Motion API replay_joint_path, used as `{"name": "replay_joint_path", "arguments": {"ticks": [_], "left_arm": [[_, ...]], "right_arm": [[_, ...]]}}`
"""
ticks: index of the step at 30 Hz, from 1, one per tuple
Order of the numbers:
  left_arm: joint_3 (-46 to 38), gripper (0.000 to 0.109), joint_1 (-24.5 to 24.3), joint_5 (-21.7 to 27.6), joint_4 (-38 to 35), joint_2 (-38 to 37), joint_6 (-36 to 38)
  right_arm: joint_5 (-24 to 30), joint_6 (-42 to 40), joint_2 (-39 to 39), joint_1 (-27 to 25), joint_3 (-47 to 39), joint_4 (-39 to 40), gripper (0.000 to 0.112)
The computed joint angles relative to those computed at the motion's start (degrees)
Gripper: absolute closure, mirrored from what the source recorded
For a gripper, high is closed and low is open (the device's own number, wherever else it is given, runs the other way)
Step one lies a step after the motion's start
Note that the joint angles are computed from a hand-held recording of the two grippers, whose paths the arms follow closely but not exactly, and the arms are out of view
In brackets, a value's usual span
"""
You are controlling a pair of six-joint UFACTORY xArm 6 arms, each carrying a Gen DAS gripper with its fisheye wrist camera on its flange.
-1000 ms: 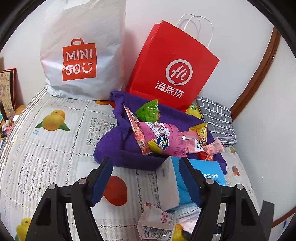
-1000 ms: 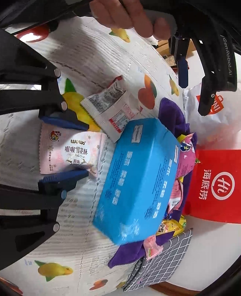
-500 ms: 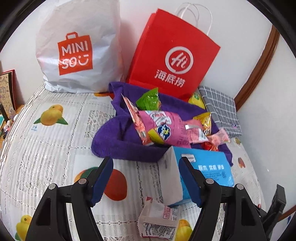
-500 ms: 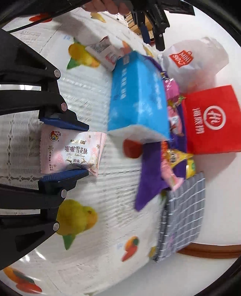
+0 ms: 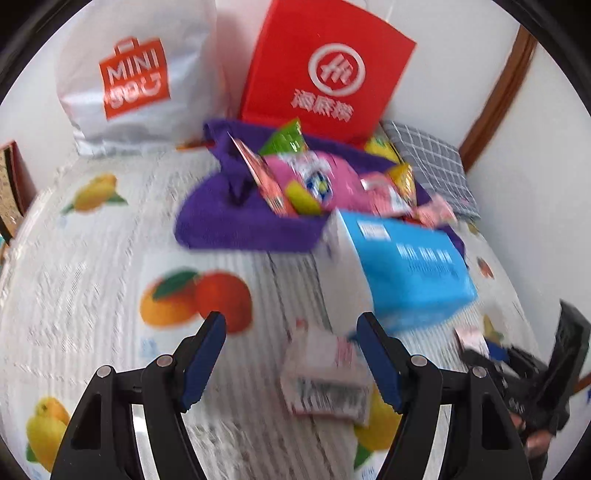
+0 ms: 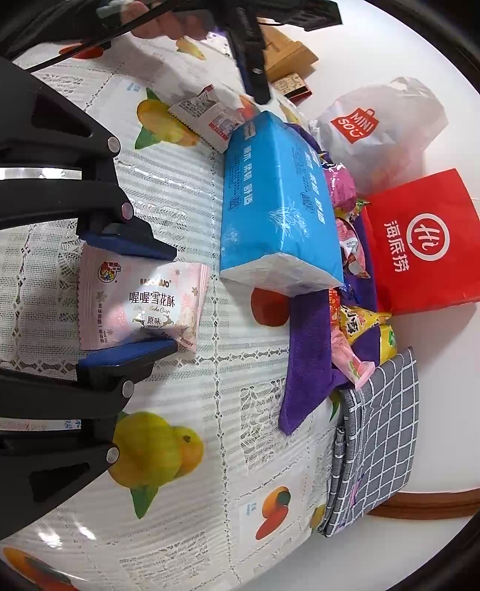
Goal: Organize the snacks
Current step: 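Grasp the white printed snack pack with left gripper while right gripper holds pink-white pack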
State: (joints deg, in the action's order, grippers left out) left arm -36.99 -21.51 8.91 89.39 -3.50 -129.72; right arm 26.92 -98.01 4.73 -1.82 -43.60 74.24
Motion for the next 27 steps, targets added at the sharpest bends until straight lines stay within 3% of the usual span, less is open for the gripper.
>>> {"name": "replay_joint_path", "arguments": {"ticks": [5,8,11,17,19,23,27], "left_arm": [[-2.14,0.037,-0.38,-4.29,3.64,3.01,-1.5],[-2.8,0.037,-0.88,-6.27,-5.62,5.71,9.45],[-2.96,0.032,-4.85,0.13,-15.4,6.01,20.1],[-7.22,0.026,-11.87,13.81,-23.12,9.06,29.97],[-7.3,0.029,-11.99,14.01,-21.93,9.01,29.11],[-6.44,0.049,-11.51,13.61,-18.96,8.06,26.67],[-6.22,0.054,-11.21,12.85,-17.43,7.76,25.71]], "right_arm": [[-1.92,-1.21,-0.4,1.15,0.71,0.98,0.067],[-0.9,-0.74,-0.18,0.57,0.37,0.42,0.067],[0.28,-0.13,0.02,-0.04,0.06,-0.1,0.067],[0.43,-0.09,0.11,-0.11,-0.01,-0.09,0.067],[0.67,0.06,0.12,-0.2,-0.03,-0.17,0.067],[1.85,0.68,0.31,-0.74,-0.34,-0.57,0.067],[2.35,0.91,0.25,-0.92,-0.3,-0.57,0.067]]}}
